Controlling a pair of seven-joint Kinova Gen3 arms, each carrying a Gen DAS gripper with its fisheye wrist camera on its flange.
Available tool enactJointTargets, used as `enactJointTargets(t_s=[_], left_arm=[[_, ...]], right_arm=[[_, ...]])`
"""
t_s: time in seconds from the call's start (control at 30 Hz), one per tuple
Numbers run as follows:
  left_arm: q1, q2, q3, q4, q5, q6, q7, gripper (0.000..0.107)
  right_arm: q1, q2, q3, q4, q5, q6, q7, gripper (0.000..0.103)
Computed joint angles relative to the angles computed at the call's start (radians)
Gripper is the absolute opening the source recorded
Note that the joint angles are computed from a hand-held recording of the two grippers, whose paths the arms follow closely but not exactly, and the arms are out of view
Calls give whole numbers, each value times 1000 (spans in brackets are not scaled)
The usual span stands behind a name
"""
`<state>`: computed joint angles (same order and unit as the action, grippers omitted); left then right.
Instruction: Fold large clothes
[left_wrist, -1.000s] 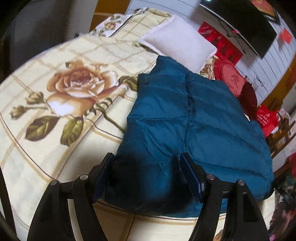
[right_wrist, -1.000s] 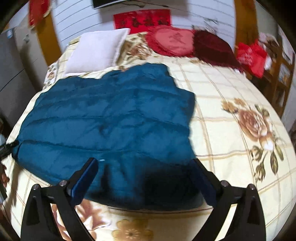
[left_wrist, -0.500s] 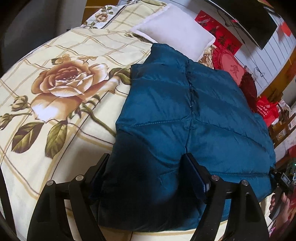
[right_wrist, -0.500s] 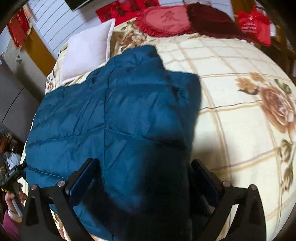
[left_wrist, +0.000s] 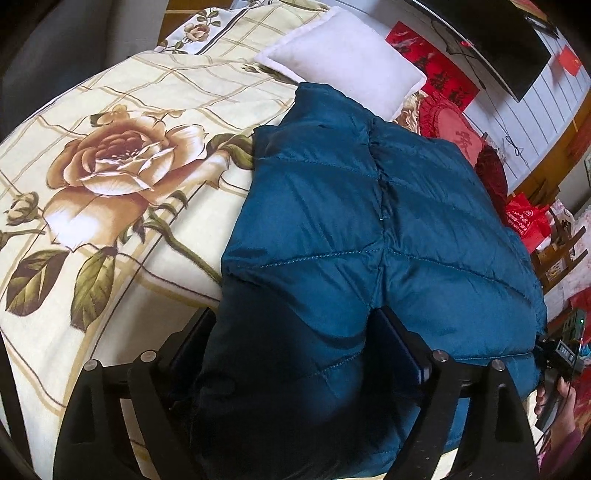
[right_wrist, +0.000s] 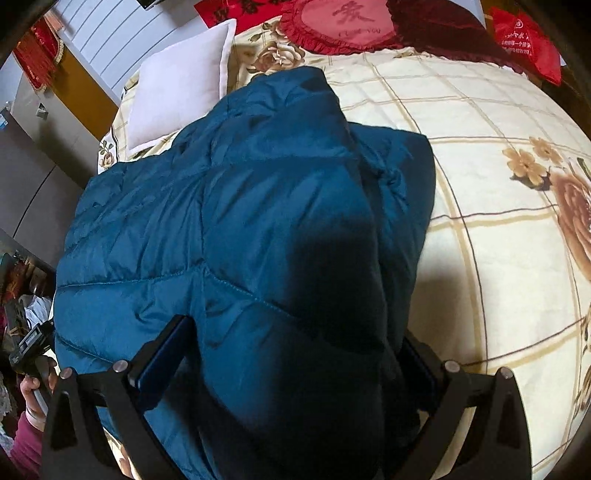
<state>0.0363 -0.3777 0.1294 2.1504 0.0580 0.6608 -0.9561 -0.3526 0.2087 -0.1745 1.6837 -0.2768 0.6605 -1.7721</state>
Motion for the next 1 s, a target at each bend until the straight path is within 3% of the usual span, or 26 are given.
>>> enactJointTargets(t_s=[0.37,0.6,0.87,1.0], left_arm=[[-4,19,17,-4,-23,-13,27,97],[-1,20,15,-3,-28,-17,31,97],[-1,33,7,-7,-22,-21,39,97],[34,34,-42,-6,25,-26,-18,85]], right_arm=[[-21,30,3,-28,20,0,-37,103],[-18,-3,-6,36,15,-67,-48,103],[-16,-20,-9,57,8,-81,-43,99],[-31,-29,-6,55,28,-77,-57,92]])
